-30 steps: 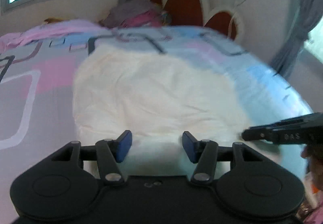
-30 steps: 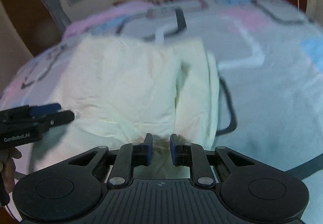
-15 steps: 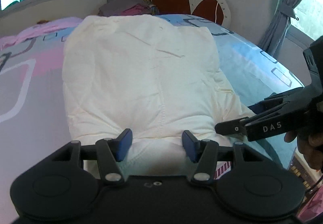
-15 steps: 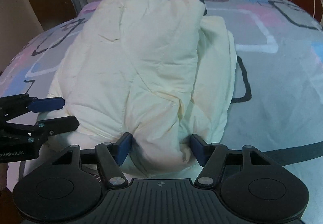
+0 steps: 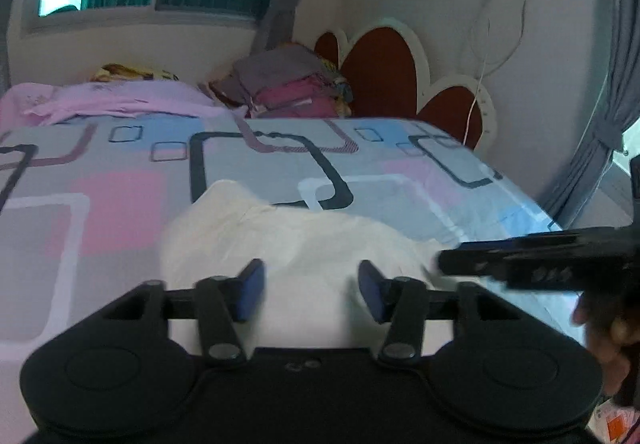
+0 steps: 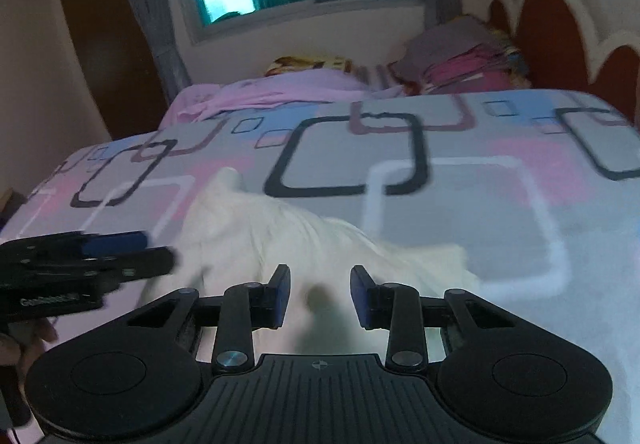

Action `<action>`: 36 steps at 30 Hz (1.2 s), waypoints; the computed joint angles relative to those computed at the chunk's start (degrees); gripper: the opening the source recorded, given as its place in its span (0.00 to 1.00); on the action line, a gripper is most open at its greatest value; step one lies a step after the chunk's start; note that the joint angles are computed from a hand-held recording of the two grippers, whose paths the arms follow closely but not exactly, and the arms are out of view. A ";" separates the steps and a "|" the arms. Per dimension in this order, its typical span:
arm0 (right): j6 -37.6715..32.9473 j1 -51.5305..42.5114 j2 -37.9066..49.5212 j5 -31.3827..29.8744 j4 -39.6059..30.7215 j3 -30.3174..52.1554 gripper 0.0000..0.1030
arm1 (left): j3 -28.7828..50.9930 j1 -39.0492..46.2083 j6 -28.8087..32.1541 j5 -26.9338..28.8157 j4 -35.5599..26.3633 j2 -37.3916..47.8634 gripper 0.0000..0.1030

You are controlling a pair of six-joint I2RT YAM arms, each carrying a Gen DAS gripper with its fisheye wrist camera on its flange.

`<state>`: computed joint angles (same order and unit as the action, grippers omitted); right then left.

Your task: Fold large clothes

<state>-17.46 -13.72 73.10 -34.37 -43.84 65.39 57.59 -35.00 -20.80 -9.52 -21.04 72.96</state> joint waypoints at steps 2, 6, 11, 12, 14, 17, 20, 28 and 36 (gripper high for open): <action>0.18 3.06 2.64 3.41 0.88 0.13 0.33 | 3.69 0.83 0.99 2.32 -1.91 5.29 0.40; -1.83 3.58 6.26 6.23 3.96 -3.55 0.33 | 3.66 -0.01 2.05 1.47 -1.14 10.54 0.41; -2.76 1.63 6.70 3.96 7.82 -7.98 0.33 | 2.56 -2.20 3.06 -2.01 -0.30 12.47 0.41; -2.72 1.82 6.67 4.00 8.52 -8.51 0.33 | 2.95 -2.42 3.09 -2.29 -0.54 13.01 0.41; -2.72 1.81 6.89 3.89 8.76 -8.71 0.33 | 2.61 -2.34 3.25 -2.39 -0.76 12.82 0.41; -2.91 2.00 7.06 4.05 8.77 -8.87 0.33 | 3.11 -2.13 3.62 -2.48 -0.65 13.68 0.41; -2.15 3.05 6.93 5.03 8.07 -7.98 0.33 | 3.58 -2.31 3.92 -2.81 -0.90 14.09 0.41; -7.40 -4.84 -3.54 -3.11 -1.88 -7.10 0.34 | 3.22 -6.60 2.15 -7.81 -6.09 5.74 0.59; -21.66 -15.40 -12.34 -6.99 -17.22 -11.47 0.40 | -4.48 -19.50 -8.44 -16.07 -11.74 -6.94 0.64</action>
